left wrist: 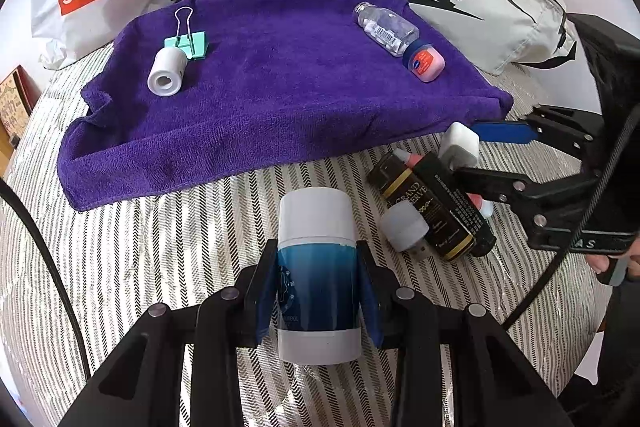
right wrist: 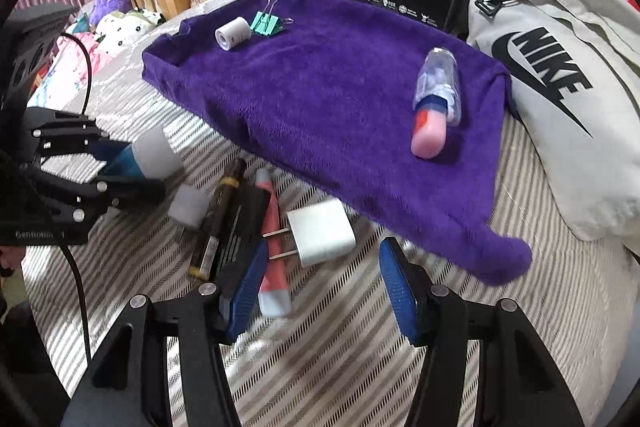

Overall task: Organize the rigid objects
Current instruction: 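Grasp the blue-and-white cylinder with the left tool while the right tool grasps the white charger plug, then lift the cylinder with the left tool while the right tool lifts the charger plug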

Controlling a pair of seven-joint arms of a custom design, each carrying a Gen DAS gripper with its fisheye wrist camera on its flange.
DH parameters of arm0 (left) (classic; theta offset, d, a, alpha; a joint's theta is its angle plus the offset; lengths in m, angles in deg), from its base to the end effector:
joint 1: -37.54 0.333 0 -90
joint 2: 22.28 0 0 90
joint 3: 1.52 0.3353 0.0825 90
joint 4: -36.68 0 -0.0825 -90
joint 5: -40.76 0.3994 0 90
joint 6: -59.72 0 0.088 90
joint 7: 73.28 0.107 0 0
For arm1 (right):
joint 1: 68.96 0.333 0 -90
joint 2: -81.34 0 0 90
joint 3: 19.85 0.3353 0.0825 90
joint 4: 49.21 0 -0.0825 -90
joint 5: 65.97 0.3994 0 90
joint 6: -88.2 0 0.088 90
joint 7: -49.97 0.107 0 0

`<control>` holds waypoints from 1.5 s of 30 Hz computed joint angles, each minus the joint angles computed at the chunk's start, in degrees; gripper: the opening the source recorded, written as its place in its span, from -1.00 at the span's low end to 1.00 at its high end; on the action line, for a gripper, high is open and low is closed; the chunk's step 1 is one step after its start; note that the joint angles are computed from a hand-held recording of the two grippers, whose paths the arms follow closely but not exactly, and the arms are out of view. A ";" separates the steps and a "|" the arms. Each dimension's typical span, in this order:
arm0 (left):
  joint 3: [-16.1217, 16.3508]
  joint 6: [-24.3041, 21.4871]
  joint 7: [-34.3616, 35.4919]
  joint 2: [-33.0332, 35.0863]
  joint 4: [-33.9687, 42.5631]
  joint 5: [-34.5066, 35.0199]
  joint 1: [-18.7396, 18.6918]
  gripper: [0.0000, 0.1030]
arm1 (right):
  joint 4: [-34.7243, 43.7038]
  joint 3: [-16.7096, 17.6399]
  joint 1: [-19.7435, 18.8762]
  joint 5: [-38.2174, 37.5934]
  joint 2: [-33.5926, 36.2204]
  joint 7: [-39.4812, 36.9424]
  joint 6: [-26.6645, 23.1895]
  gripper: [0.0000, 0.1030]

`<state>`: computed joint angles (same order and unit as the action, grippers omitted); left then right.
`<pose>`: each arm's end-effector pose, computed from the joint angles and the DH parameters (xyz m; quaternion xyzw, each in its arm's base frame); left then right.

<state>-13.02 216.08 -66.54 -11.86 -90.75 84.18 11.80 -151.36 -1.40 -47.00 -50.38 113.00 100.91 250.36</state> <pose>0.4478 -0.3708 0.3297 -0.7391 0.6285 -0.1995 0.1375 0.5751 0.4317 0.3190 -0.9266 0.2424 -0.0671 0.2794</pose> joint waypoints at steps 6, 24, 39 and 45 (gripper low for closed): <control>0.10 0.49 -0.52 -0.11 -0.21 0.25 -0.06 -0.33 | 4.32 2.92 -2.33 4.82 2.69 -0.48 -4.66 -0.16; 0.15 2.08 -3.92 -0.96 -1.23 3.08 0.13 -0.32 | -8.86 -8.95 3.60 -7.44 -5.21 24.68 4.81 -0.15; -0.24 -4.96 -4.87 1.04 2.35 4.91 -1.50 -0.33 | -12.50 -10.96 5.58 -13.83 -4.90 36.02 14.89 -0.13; -0.19 -5.90 -6.63 1.04 2.48 6.52 -1.79 -0.33 | -15.04 -17.20 11.39 -17.03 -4.96 42.42 21.13 -0.14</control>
